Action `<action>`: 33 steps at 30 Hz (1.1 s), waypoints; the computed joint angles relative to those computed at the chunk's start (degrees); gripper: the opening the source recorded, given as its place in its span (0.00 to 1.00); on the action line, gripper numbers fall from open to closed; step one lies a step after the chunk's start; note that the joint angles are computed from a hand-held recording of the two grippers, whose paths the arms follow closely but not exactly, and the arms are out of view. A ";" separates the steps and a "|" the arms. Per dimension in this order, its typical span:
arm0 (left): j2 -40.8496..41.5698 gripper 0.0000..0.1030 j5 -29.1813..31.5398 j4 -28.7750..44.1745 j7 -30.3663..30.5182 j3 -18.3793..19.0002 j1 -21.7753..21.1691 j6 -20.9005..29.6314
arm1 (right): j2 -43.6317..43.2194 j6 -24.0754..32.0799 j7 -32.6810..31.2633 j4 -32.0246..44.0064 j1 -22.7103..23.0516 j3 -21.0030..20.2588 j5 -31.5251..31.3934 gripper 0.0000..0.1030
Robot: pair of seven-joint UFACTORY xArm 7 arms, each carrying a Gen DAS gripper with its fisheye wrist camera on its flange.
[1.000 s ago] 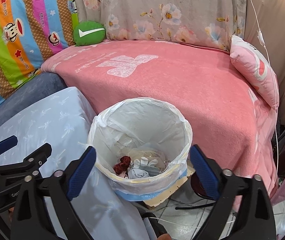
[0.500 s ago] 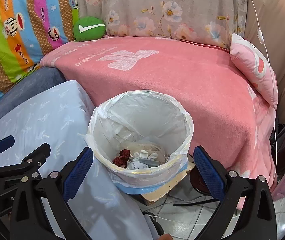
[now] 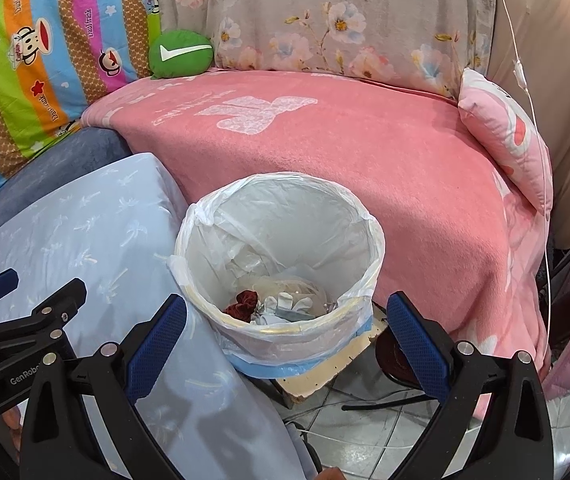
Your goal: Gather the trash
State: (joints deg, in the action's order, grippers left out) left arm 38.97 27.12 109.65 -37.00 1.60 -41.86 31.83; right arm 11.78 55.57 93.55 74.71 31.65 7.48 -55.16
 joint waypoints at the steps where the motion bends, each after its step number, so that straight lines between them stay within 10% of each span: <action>1: -0.04 0.91 0.01 -0.08 -0.02 0.03 -0.02 0.01 | 0.03 0.07 0.00 0.02 0.04 0.02 0.03 0.95; 33: -1.03 0.91 3.03 -1.03 -4.46 0.75 -1.17 1.75 | -0.33 -0.03 0.33 -0.77 0.37 0.14 0.14 0.95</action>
State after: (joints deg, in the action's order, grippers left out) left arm 37.94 30.15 108.61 -41.46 2.36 -43.03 33.58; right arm 11.45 55.53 93.88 73.95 32.01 7.62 -55.02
